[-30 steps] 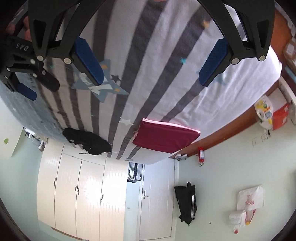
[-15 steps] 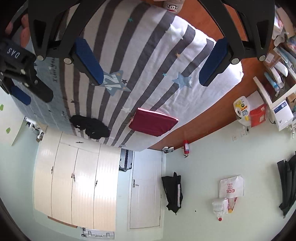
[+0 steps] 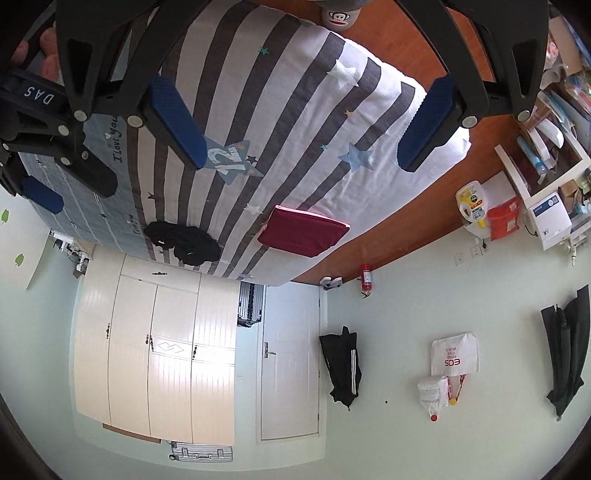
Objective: Fold clothes
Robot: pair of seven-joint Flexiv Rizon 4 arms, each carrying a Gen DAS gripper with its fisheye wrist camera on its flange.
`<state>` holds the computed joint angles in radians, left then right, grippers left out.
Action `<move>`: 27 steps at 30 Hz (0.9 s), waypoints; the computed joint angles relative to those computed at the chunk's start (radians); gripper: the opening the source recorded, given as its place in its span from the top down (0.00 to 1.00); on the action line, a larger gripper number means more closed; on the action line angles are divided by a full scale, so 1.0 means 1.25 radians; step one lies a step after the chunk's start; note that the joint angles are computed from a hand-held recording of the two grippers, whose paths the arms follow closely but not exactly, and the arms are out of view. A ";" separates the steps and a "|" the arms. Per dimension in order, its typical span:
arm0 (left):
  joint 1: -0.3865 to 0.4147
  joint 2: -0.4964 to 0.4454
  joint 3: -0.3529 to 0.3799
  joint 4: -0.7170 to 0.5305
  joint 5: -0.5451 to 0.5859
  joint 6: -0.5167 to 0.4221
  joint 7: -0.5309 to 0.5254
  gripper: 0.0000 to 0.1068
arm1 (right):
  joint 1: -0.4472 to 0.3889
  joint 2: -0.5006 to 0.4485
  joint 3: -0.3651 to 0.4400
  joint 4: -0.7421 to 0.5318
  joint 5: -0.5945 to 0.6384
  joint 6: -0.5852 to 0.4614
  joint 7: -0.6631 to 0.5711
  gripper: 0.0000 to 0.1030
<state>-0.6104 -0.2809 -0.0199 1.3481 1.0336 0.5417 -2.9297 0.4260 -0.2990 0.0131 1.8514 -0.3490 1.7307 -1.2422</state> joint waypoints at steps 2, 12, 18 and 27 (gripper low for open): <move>-0.004 -0.004 -0.001 -0.006 0.004 -0.008 0.000 0.04 | -0.024 -0.001 0.026 -0.001 0.005 -0.001 -0.007 0.01; -0.018 -0.004 0.001 -0.014 0.027 -0.032 -0.008 0.04 | -0.045 0.000 0.046 0.001 0.017 0.017 -0.023 0.01; -0.019 -0.001 -0.002 -0.015 0.037 -0.035 -0.008 0.04 | -0.066 -0.002 0.072 -0.005 0.023 0.012 -0.032 0.01; -0.023 -0.007 -0.005 -0.027 0.043 -0.042 -0.006 0.04 | -0.069 0.000 0.074 -0.008 0.030 0.010 -0.033 0.01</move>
<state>-0.6387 -0.2894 -0.0264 1.3149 1.0878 0.4896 -2.9375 0.3402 -0.2993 0.1059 1.8416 -0.3109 1.7435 -1.2834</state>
